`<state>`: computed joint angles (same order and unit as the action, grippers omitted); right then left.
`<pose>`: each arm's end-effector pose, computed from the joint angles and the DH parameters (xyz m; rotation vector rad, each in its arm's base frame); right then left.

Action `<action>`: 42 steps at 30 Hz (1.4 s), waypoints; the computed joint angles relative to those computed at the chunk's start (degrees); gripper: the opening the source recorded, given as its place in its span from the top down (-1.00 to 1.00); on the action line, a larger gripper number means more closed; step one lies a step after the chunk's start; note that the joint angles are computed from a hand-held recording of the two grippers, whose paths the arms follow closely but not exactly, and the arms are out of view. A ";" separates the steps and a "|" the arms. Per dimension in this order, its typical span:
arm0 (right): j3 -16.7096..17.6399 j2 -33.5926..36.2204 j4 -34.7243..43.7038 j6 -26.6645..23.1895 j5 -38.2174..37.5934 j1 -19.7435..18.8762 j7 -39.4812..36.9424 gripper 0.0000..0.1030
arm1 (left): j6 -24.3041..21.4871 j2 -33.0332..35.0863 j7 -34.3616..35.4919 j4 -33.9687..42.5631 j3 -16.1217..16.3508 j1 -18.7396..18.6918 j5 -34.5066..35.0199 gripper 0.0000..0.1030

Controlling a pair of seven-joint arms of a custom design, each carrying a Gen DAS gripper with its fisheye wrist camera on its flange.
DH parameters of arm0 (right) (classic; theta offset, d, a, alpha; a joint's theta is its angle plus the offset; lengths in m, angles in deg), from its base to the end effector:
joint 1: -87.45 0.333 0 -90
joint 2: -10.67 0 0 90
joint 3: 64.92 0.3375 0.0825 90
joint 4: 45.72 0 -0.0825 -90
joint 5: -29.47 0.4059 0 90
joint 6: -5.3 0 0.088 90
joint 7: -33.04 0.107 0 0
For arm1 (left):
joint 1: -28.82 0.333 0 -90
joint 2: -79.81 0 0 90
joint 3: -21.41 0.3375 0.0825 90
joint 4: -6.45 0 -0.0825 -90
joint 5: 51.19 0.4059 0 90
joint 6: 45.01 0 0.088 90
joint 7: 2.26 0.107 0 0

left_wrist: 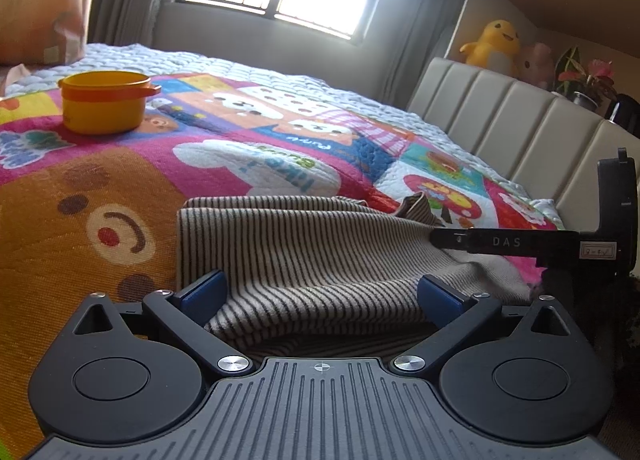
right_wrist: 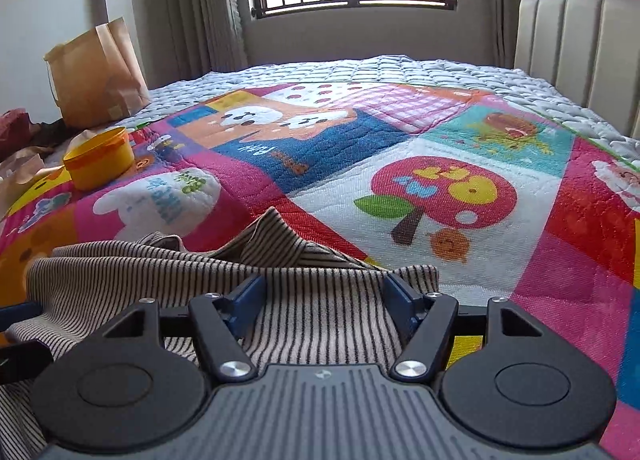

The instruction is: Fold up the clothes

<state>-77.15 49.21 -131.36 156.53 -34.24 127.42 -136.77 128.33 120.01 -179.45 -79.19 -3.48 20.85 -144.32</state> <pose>0.6586 0.4111 0.3244 -1.4133 1.8946 -0.8571 0.6994 -0.2832 0.3107 -1.4228 2.1125 -1.4689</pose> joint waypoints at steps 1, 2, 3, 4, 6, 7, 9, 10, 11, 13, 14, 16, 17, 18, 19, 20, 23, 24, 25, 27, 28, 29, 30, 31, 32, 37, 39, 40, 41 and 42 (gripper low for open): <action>0.08 -0.24 -0.20 0.05 0.02 0.01 -0.26 -0.29 | -1.67 -0.78 -2.33 -0.75 -0.14 0.97 0.55 -1.00; -0.11 -1.20 -1.24 1.17 -0.49 -0.02 0.46 -0.29 | -3.42 -1.61 -4.83 -1.48 -0.21 2.06 1.13 -1.00; -0.73 -2.62 -2.90 3.18 -2.04 0.13 2.49 -0.28 | -5.17 -2.42 -7.29 -2.12 -0.25 3.15 1.64 -1.00; -1.60 -4.25 -4.75 5.12 -4.39 0.41 5.21 -0.28 | -7.45 -3.10 -11.64 -2.61 0.29 4.01 3.94 -1.00; -2.44 -8.06 -8.71 7.54 -9.17 0.29 10.11 -0.28 | -13.13 -2.92 -25.59 -1.83 2.89 4.39 14.41 -1.00; -2.11 -9.62 -10.39 8.48 -10.10 -0.55 11.22 -0.28 | -16.57 -2.01 -33.20 -0.25 4.63 4.17 20.01 -1.00; -0.75 -12.05 -13.68 12.14 -9.88 -3.59 12.80 -0.28 | -25.25 1.35 -44.92 5.04 7.14 4.20 28.86 -1.00; 0.41 -12.73 -15.16 15.02 -8.64 -5.83 12.54 -0.28 | -29.71 3.58 -49.30 8.40 7.69 4.42 32.11 -1.00; 1.54 -13.11 -16.45 18.02 -6.95 -8.04 11.74 -0.28 | -32.93 5.71 -52.25 11.47 7.70 4.65 34.37 -0.99; 3.08 -12.34 -17.59 23.06 -2.42 -11.05 8.14 -0.28 | -35.36 9.14 -54.29 16.16 6.74 4.88 37.11 -0.98; 4.50 -11.32 -17.45 24.93 0.76 -12.82 4.78 -0.27 | -35.64 10.86 -54.83 18.46 6.22 4.70 38.33 -0.98; 6.89 -8.75 -15.65 27.30 5.23 -15.47 -1.08 -0.21 | -36.19 14.55 -56.10 23.57 5.25 4.07 40.90 -0.98; 7.48 -7.09 -13.78 28.16 6.44 -16.18 -3.37 -0.21 | -36.50 16.33 -56.85 26.14 4.80 3.72 42.21 -0.98; 8.38 -5.47 -11.85 28.73 7.74 -17.08 -5.75 -0.21 | -36.73 18.07 -57.87 28.87 4.53 3.13 43.70 -0.98; 9.69 -3.82 -9.73 28.56 9.25 -18.13 -8.29 -0.21 | -37.08 19.95 -59.04 31.92 4.34 2.43 45.31 -0.98; 11.34 -2.03 -7.30 27.78 10.87 -19.29 -11.14 -0.21 | -37.15 21.18 -59.57 33.87 3.93 2.07 46.59 -0.99; 13.41 1.54 -2.05 25.37 14.14 -20.02 -17.08 -0.08 | -34.91 21.32 -58.97 33.79 2.60 1.84 49.74 -0.93; 12.54 1.49 -1.73 24.86 14.35 -19.03 -17.67 0.22 | -32.89 19.84 -58.21 31.41 2.62 1.88 51.03 -0.63; 10.77 0.86 -2.25 25.25 14.15 -17.51 -17.16 0.36 | -30.72 18.25 -57.56 28.89 2.78 1.85 52.45 -0.34; 4.27 -1.72 -5.18 28.32 12.41 -12.39 -13.19 0.46 | -29.54 15.86 -57.73 24.98 1.67 3.25 53.60 0.29; 1.00 -3.47 -7.13 29.53 11.42 -9.56 -11.56 0.61 | -28.99 14.56 -57.33 22.63 0.24 4.69 53.19 0.33; -2.46 -5.09 -8.96 30.69 10.38 -6.50 -9.94 0.64 | -27.44 12.55 -54.98 19.15 -1.72 6.48 52.17 0.39; -5.89 -6.80 -10.86 31.45 9.22 -3.21 -8.64 0.64 | -25.89 10.54 -52.20 15.75 -3.65 8.28 50.81 0.45; -8.89 -8.80 -12.94 31.48 7.85 0.14 -8.00 0.64 | -24.38 7.87 -48.39 11.42 -6.09 10.76 48.55 0.46; -11.79 -10.75 -14.88 31.33 6.36 3.50 -7.42 0.64 | -23.45 5.36 -44.97 7.58 -8.23 13.04 45.94 0.46; -19.78 -20.15 -23.29 26.95 -5.26 16.86 -0.38 0.64 | -24.10 -7.25 -29.76 -9.26 -14.00 21.95 32.37 0.46; -19.20 -23.56 -26.30 23.66 -10.23 19.60 3.50 0.64 | -25.99 -11.68 -26.06 -14.94 -14.41 24.24 28.35 0.46; -18.17 -25.02 -27.79 21.80 -11.41 20.39 4.07 0.64 | -26.79 -13.62 -24.81 -17.39 -14.19 24.91 26.88 0.46; -16.74 -26.00 -29.06 20.05 -11.19 20.64 3.03 0.64 | -27.29 -15.51 -23.71 -19.90 -13.75 25.31 25.76 0.46; -15.27 -26.89 -30.26 18.31 -10.77 20.85 1.90 0.64 | -27.75 -17.38 -22.65 -22.41 -13.25 25.59 24.76 0.44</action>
<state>-92.42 22.32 -161.61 174.84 -45.01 148.27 -134.87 100.57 102.62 -202.11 -101.60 -16.73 46.44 -119.56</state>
